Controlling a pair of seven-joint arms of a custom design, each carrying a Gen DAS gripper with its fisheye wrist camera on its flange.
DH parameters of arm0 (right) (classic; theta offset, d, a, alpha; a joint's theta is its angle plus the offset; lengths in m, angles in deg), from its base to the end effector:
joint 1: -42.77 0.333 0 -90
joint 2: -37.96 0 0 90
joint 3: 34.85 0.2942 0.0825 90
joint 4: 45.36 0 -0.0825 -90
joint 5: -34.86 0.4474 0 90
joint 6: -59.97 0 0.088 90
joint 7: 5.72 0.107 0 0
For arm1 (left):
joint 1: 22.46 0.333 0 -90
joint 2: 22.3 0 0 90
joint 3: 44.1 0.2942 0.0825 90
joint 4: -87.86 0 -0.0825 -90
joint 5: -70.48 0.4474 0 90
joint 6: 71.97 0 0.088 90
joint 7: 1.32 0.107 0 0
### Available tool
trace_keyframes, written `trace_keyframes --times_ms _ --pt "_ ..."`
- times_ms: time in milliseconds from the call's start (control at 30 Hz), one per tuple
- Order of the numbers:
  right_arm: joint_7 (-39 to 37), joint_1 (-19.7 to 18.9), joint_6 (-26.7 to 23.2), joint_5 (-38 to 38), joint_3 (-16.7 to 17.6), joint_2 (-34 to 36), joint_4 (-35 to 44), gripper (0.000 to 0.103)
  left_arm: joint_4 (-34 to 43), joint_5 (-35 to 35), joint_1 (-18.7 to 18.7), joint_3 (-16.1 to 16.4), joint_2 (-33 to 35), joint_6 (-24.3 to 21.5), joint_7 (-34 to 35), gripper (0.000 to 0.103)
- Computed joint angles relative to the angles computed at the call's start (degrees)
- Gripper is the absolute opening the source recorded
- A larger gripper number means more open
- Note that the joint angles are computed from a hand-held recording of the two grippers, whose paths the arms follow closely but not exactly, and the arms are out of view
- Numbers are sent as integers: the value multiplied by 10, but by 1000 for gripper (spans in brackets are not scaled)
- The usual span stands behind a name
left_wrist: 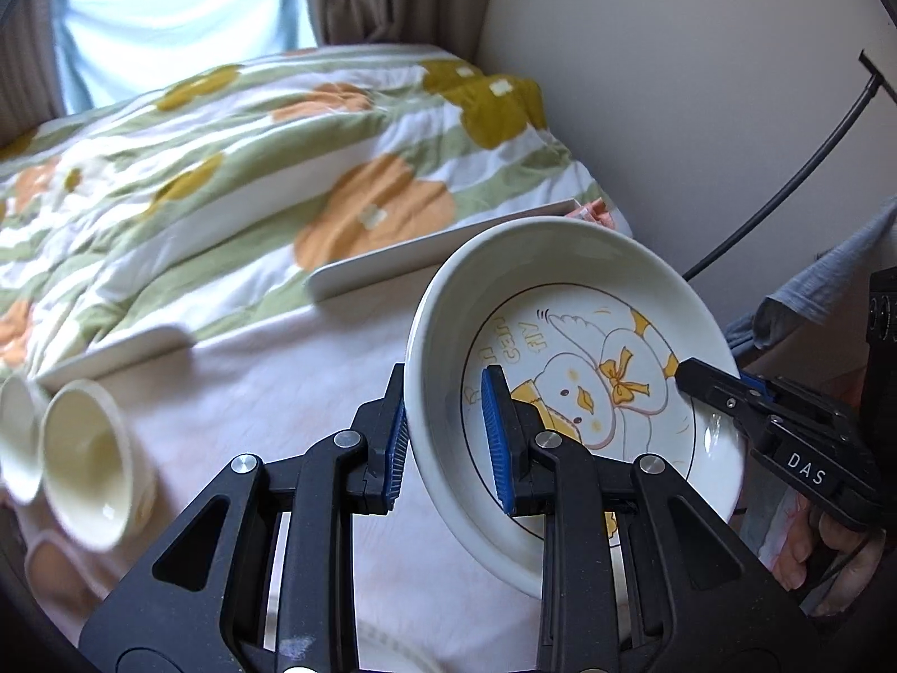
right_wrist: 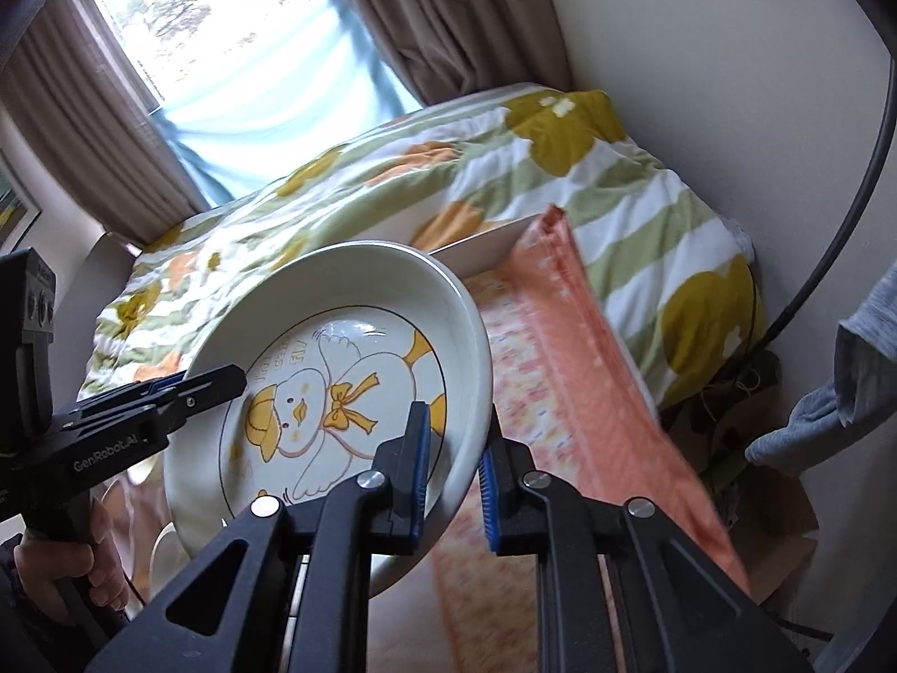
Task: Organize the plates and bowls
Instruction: 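Carry the duck-print plate with both grippers and lower it onto the plate stack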
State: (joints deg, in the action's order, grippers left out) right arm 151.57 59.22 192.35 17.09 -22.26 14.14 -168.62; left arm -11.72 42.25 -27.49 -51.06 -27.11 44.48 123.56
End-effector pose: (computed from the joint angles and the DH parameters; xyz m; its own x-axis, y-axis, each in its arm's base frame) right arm 0.4741 0.2716 0.5971 -0.3899 -0.8710 -0.2990 -0.6829 0.4913 -0.5406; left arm 0.6124 -0.1601 0.6172 -0.6610 -0.7240 0.1974 -0.6948 0.4911 -0.5254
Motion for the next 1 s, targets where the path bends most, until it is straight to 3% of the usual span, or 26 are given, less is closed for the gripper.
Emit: trace_keyframes --times_ms 467,1000 --pt "16 58 3 -14 41 42 50 15 -164 2 47 76 -162 -15 22 22" --pt "-58 131 60 44 19 149 78 15 -268 52 106 112 -206 -17 2 22"
